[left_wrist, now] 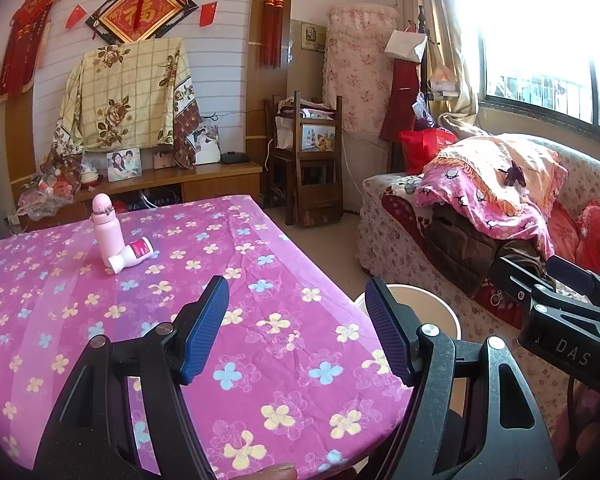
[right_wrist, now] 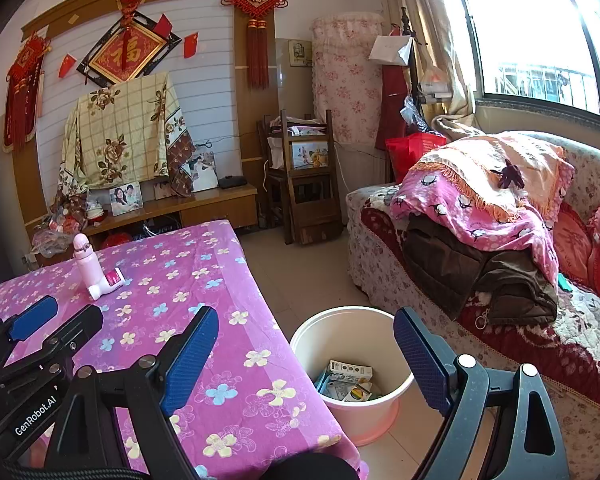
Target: Collect trash
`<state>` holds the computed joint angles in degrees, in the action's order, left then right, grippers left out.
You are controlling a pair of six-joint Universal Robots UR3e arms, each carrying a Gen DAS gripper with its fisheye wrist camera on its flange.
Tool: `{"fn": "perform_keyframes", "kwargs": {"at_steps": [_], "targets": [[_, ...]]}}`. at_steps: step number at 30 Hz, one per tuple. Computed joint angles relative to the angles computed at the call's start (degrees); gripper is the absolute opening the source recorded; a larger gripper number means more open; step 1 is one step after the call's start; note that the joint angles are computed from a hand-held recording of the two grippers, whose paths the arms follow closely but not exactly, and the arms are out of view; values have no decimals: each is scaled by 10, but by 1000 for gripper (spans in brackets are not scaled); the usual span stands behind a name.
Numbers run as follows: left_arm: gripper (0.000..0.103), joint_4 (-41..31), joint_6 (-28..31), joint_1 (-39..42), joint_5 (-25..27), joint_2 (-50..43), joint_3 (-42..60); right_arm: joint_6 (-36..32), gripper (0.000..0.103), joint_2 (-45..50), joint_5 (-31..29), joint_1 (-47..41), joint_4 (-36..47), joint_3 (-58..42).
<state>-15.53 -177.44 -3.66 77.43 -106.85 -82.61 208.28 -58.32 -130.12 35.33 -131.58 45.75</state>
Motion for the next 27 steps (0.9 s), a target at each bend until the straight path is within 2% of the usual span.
{"fn": "perform_keyframes", "kwargs": {"at_steps": [27], "targets": [[70,-15,1,8,-9,1,4,10,88,6,7,1,11,-5]]}}
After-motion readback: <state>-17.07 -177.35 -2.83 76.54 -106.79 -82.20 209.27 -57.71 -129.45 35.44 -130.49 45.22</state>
